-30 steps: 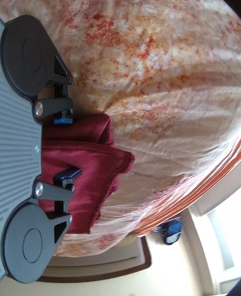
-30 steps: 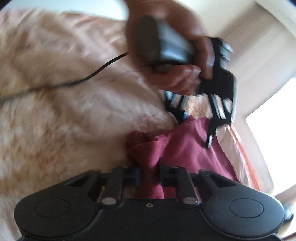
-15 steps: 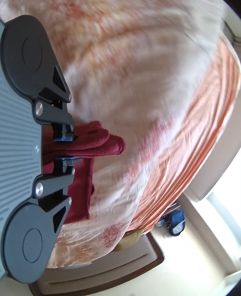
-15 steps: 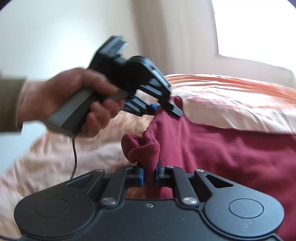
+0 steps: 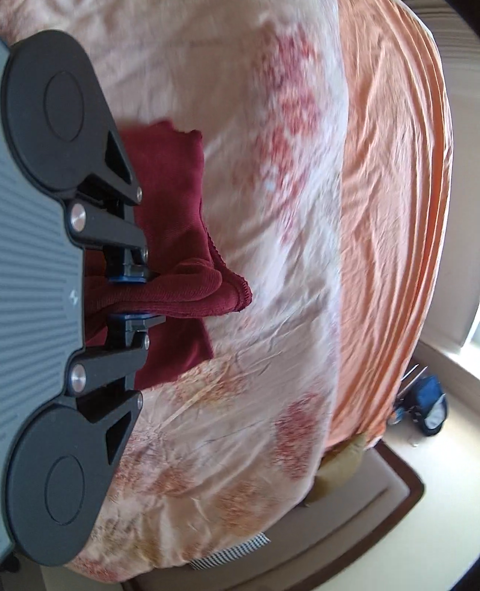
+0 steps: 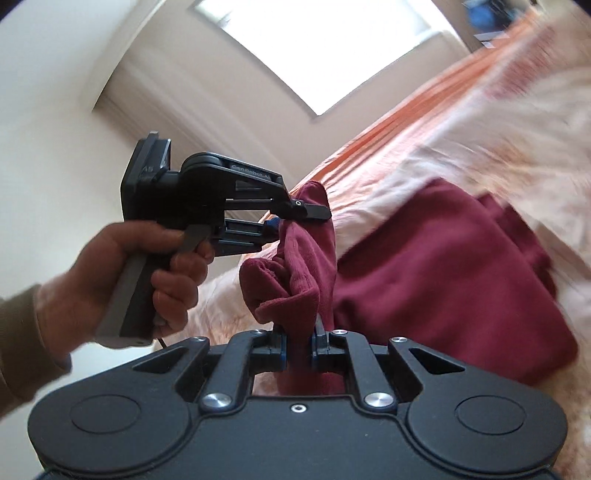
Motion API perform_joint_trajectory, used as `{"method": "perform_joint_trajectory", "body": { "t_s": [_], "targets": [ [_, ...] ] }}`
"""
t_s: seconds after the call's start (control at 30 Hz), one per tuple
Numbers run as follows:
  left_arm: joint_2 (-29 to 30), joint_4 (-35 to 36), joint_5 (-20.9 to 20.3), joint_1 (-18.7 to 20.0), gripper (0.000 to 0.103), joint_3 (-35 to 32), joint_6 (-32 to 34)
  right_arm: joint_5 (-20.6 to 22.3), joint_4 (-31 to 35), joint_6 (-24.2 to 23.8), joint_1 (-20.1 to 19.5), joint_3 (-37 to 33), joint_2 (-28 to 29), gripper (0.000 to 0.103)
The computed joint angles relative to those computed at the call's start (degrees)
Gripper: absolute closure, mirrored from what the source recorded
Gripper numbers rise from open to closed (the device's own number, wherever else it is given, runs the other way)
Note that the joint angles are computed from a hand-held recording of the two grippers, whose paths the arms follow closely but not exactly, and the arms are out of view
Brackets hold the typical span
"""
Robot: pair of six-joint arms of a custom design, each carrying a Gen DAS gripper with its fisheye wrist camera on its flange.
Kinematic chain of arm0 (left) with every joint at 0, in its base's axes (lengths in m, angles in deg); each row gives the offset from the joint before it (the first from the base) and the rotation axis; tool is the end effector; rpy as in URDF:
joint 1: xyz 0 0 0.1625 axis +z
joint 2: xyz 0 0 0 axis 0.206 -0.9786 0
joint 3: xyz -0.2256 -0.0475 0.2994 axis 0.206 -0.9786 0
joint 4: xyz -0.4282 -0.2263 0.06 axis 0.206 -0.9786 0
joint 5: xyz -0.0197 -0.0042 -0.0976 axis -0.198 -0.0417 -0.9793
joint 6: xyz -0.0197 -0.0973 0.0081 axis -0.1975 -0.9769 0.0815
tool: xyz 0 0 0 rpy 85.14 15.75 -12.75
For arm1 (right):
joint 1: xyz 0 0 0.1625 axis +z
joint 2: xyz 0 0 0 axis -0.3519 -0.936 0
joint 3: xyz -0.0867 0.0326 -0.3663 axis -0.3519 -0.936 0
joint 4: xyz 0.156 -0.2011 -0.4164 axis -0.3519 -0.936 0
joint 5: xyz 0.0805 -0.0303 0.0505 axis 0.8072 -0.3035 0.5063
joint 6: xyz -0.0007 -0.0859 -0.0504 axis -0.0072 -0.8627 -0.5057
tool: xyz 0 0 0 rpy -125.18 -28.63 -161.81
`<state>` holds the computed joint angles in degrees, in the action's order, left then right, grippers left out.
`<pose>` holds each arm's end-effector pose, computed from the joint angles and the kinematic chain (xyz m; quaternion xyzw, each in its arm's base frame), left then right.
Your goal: Fold small clothes
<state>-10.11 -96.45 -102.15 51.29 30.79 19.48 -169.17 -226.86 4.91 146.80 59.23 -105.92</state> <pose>-0.1909 -0.7175 0.2875 0.3521 0.9302 0.0111 0.1029 0.4015 -0.4384 -0.0351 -0.1164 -0.8068 0.5788 0.0215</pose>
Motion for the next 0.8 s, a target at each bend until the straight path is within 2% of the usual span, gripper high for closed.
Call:
{"method": "perform_joint_trajectory", "body": {
  "t_s": [0.17, 0.27, 0.53, 0.8],
  "targets": [
    [-1.9, -3.5, 1.0, -2.8, 0.088, 5.9, 0.0, 0.5, -6.9, 2.5, -1.0, 4.9, -1.3, 0.091],
    [-3.0, -5.7, 3.3, -4.4, 0.088, 9.6, 1.8, 1.8, -10.8, 6.0, -1.8, 7.3, -1.5, 0.091],
    [-3.9, -8.3, 6.6, -5.7, 0.088, 14.8, 2.1, 1.6, -13.8, 13.5, -2.5, 12.1, -1.9, 0.091],
    [-3.1, -8.6, 7.8, -6.0, 0.088, 15.2, 2.5, 2.0, -16.5, 18.5, -3.0, 13.2, -1.3, 0.091]
  ]
}}
